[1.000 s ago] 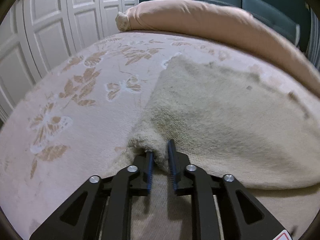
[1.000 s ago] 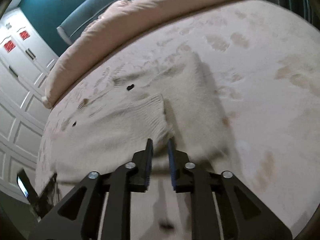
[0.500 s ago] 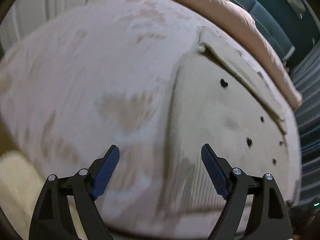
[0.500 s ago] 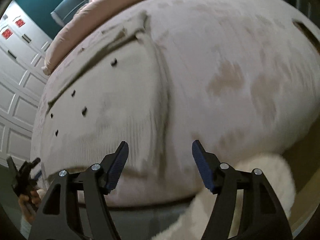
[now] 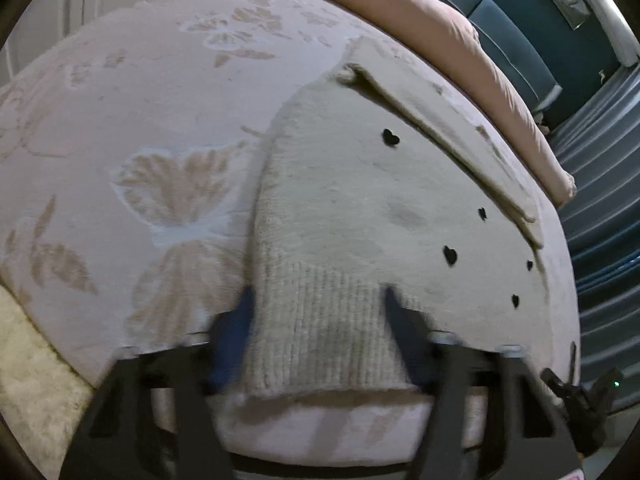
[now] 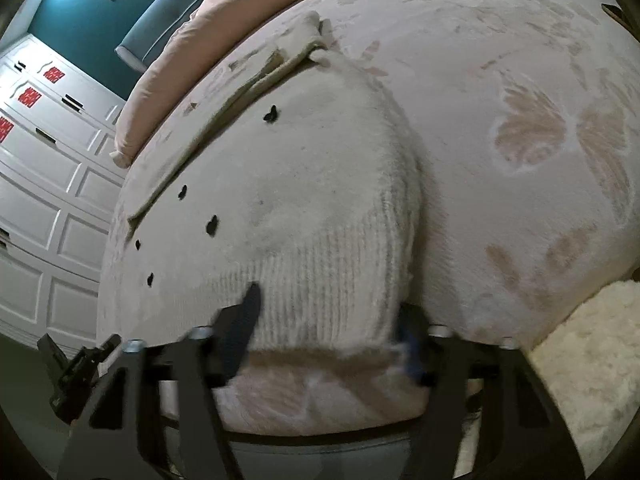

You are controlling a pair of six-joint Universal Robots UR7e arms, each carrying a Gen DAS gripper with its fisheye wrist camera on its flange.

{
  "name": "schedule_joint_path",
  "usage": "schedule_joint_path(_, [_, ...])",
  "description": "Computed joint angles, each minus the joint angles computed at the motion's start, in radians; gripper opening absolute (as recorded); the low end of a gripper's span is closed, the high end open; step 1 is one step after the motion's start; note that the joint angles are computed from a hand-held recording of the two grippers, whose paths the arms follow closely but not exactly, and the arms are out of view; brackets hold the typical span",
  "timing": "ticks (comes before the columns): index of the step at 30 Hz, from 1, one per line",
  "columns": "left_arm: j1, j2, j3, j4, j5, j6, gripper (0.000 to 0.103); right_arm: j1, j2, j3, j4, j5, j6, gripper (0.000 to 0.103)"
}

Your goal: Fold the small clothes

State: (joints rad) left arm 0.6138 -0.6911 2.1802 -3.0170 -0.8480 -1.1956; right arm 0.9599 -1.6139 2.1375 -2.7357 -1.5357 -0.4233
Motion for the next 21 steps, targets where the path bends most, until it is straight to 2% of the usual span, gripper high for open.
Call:
schedule_joint_path(1, [0.007,-0.007,-0.004,0.008,-0.016,0.003,0.016,0.01,0.004,-0.006,0.003,-0.012,0.006,0.028])
schedule_joint_path(2, [0.012,-0.014,-0.004,0.006,-0.03,0.007,0.006,0.02,0.003,-0.008,0.002,-0.023,0.008,0.009])
schedule_joint_path(3, [0.014,-0.027,0.003,-0.007,-0.043,0.01,0.006,0.021,-0.004,-0.007,0.002,-0.02,0.006,0.007])
schedule_joint_path(6, [-0.019,-0.071,0.031,-0.017,-0.031,0.006,0.005,0.036,-0.044,0.007,-0.011,-0.02,-0.017,0.005])
schedule_joint_path(9, [-0.066,-0.129,0.045,0.07,-0.019,-0.008,0.005,0.053,-0.093,0.017,0.022,-0.049,-0.068,0.004])
schedule_joint_path(11, [-0.091,-0.162,0.053,0.127,-0.037,-0.013,0.005,0.055,-0.128,0.025,0.061,-0.083,-0.119,0.004])
schedule_joint_path(14, [-0.148,-0.209,0.074,0.25,-0.07,-0.047,0.004,0.062,-0.182,0.045,0.14,-0.182,-0.225,0.004])
schedule_joint_path(17, [-0.209,-0.249,0.111,0.358,-0.164,-0.109,0.004,0.051,-0.259,0.073,0.266,-0.293,-0.338,0.004])
schedule_joint_path(18, [-0.238,-0.264,0.132,0.39,-0.216,-0.141,0.004,0.039,-0.301,0.084,0.334,-0.324,-0.37,0.004])
schedule_joint_path(21, [-0.326,-0.308,0.183,0.456,-0.342,-0.24,0.004,-0.005,-0.42,0.099,0.54,-0.37,-0.399,0.004])
